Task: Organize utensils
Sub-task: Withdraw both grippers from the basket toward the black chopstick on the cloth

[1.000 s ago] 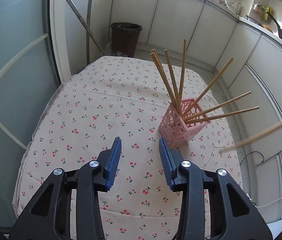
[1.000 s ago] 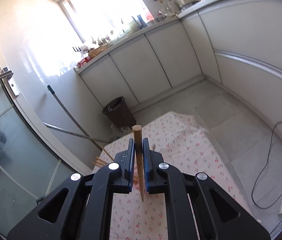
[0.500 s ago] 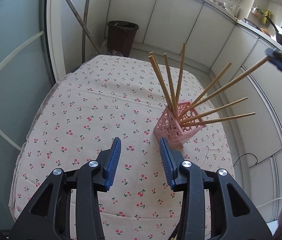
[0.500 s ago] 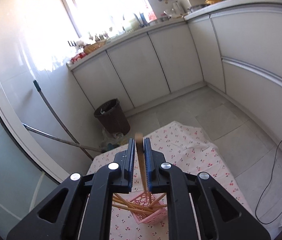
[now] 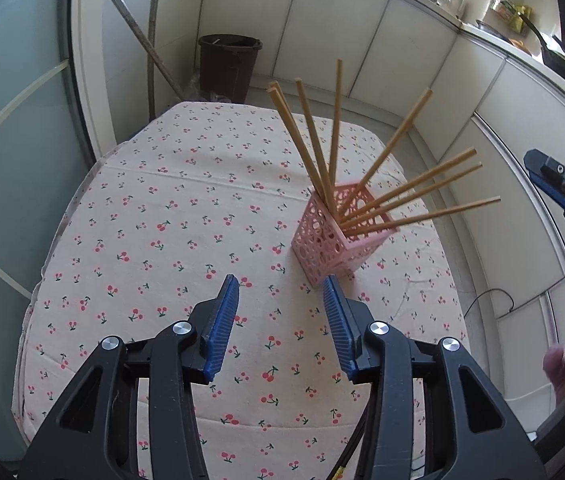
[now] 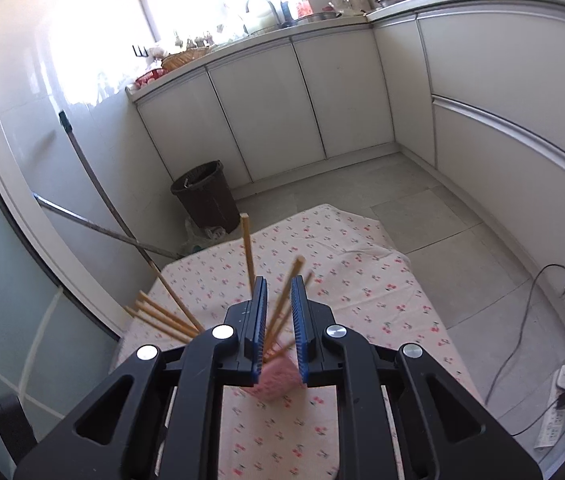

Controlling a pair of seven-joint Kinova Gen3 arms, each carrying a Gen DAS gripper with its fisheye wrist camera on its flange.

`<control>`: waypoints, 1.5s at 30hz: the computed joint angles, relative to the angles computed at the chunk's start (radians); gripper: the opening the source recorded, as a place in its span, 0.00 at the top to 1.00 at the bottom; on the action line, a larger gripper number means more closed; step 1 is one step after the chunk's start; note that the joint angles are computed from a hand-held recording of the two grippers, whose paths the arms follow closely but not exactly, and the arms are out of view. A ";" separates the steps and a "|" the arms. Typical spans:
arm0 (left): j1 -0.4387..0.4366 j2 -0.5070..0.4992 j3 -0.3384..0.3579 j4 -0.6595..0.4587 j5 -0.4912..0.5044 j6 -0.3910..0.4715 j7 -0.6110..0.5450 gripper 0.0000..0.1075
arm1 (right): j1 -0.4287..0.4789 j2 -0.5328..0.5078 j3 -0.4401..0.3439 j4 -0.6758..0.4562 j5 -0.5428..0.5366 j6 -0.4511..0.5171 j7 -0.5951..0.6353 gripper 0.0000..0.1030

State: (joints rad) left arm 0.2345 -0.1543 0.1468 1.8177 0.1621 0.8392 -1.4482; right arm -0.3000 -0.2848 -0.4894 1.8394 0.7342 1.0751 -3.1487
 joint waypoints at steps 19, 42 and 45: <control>0.087 0.011 0.083 0.030 -0.095 -0.005 0.028 0.19 | -0.084 -0.002 -0.042 0.139 -0.197 0.206 -0.058 0.27; 0.361 0.464 0.054 -0.221 -0.289 0.183 0.338 0.11 | 0.080 -0.332 0.176 0.406 -0.693 0.021 0.015 0.13; 0.368 0.493 0.048 -0.240 -0.283 0.197 0.347 0.11 | 0.098 -0.347 0.209 0.422 -0.731 -0.002 0.064 0.13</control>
State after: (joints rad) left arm 0.6028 0.3390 0.1951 1.5777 -0.1205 1.0366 -1.1012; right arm -0.2019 -0.6323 -0.2807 2.2611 0.0030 1.0729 -3.0847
